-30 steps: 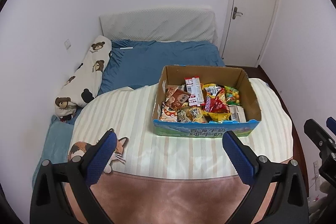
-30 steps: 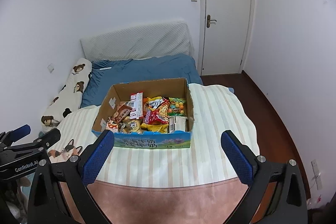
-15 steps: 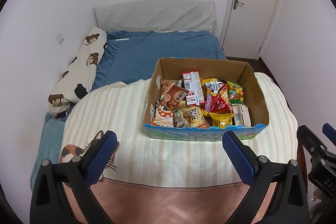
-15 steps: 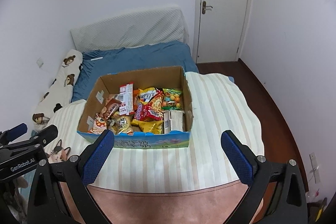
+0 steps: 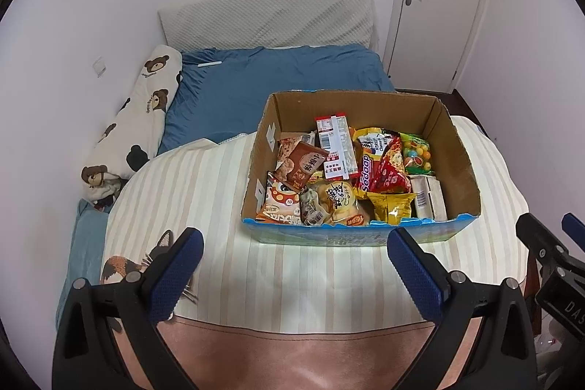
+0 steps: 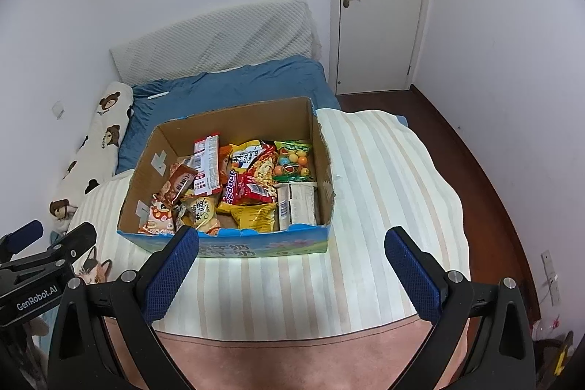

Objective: Organize snacks

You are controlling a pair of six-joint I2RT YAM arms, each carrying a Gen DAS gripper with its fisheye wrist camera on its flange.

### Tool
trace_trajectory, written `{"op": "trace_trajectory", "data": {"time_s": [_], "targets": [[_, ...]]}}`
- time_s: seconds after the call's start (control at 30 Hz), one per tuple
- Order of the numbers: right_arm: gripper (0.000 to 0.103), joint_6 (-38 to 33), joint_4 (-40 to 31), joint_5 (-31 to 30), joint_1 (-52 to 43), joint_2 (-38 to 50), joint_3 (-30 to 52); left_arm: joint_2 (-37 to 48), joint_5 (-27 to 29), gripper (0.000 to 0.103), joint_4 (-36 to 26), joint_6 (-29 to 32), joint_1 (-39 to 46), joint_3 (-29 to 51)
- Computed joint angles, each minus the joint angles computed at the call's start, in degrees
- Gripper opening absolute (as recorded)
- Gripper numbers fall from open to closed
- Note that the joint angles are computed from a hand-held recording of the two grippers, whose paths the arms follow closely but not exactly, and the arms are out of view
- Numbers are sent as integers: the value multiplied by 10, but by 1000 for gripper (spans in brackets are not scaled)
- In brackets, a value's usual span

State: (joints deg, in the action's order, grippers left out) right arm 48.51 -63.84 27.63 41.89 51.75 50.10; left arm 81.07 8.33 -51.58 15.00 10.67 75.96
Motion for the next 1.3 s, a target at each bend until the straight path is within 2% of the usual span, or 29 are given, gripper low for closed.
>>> {"op": "trace_trajectory", "data": {"time_s": [1.3], "targets": [[103, 26, -33, 23, 42, 23, 35, -10, 5, 103, -7, 10, -2, 6]]}}
